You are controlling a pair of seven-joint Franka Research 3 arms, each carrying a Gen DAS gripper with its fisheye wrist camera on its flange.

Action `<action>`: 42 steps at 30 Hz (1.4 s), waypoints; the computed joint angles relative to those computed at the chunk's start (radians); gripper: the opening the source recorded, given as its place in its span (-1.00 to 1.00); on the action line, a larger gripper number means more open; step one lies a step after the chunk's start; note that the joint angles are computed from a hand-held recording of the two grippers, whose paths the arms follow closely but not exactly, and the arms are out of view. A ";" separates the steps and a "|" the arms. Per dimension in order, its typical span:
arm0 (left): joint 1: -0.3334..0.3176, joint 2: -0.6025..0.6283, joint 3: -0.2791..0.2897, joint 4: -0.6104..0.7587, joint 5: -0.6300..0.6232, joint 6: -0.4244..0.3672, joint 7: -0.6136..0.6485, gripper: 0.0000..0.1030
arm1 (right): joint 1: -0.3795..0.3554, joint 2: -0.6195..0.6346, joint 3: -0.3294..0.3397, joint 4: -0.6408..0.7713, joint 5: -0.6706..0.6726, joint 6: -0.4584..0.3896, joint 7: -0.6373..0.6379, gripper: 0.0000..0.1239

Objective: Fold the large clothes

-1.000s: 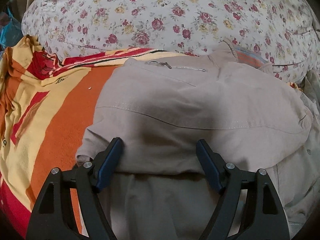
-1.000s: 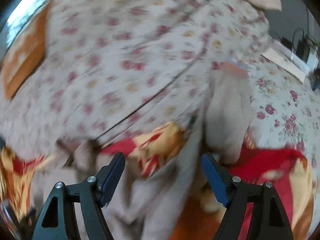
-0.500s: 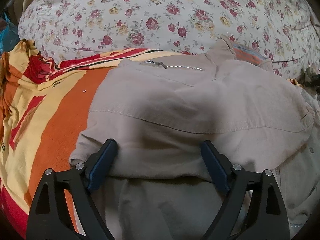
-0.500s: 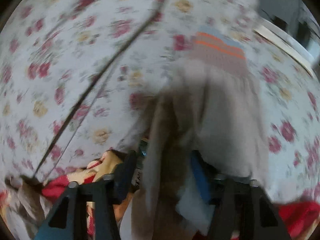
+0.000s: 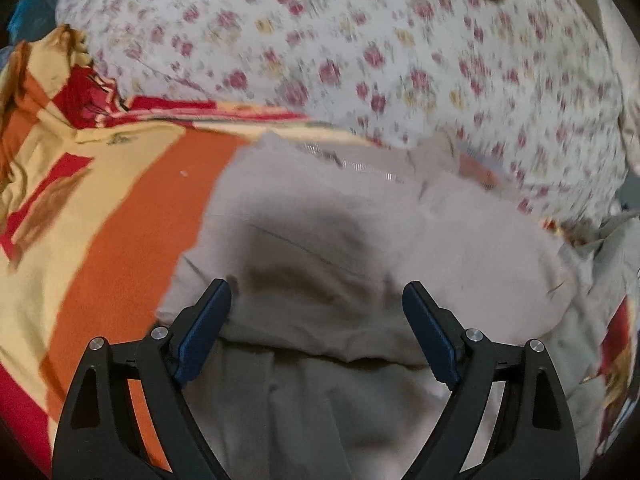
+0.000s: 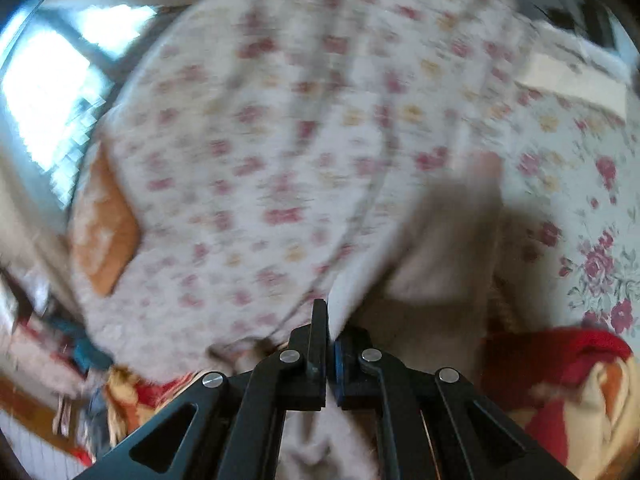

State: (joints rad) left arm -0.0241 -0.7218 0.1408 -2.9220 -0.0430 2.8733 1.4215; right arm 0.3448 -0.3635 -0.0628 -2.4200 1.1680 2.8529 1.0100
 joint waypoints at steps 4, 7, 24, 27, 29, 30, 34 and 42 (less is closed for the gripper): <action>0.027 -0.086 0.011 -0.016 0.010 -0.001 -0.002 0.70 | 0.078 -0.102 0.037 -0.005 -0.024 -0.050 -0.049 -0.96; -0.043 -0.116 0.133 -0.007 -0.048 -0.020 0.064 0.70 | 0.189 -0.111 0.089 0.000 0.016 -0.029 -0.122 -0.96; -0.103 -0.095 0.263 0.052 -0.378 -0.154 0.273 0.70 | 0.438 0.045 0.246 -0.209 -0.233 0.148 0.145 0.18; -0.093 -0.089 0.251 0.054 -0.410 -0.158 0.290 0.70 | 0.460 0.104 0.185 -0.154 -0.178 0.203 0.151 0.19; -0.085 -0.090 0.246 0.054 -0.427 -0.157 0.300 0.70 | 0.508 0.150 0.123 -0.094 -0.017 0.207 0.028 0.19; -0.080 -0.091 0.242 0.054 -0.433 -0.155 0.302 0.70 | 0.516 0.171 0.110 -0.061 0.060 0.197 -0.041 0.19; -0.060 -0.103 0.240 0.054 -0.448 -0.138 0.317 0.70 | 0.464 0.251 0.150 0.058 0.050 0.167 0.001 0.19; -0.040 -0.089 0.294 0.082 -0.490 -0.130 0.335 0.70 | 0.419 0.308 0.240 0.301 0.304 0.044 -0.376 0.19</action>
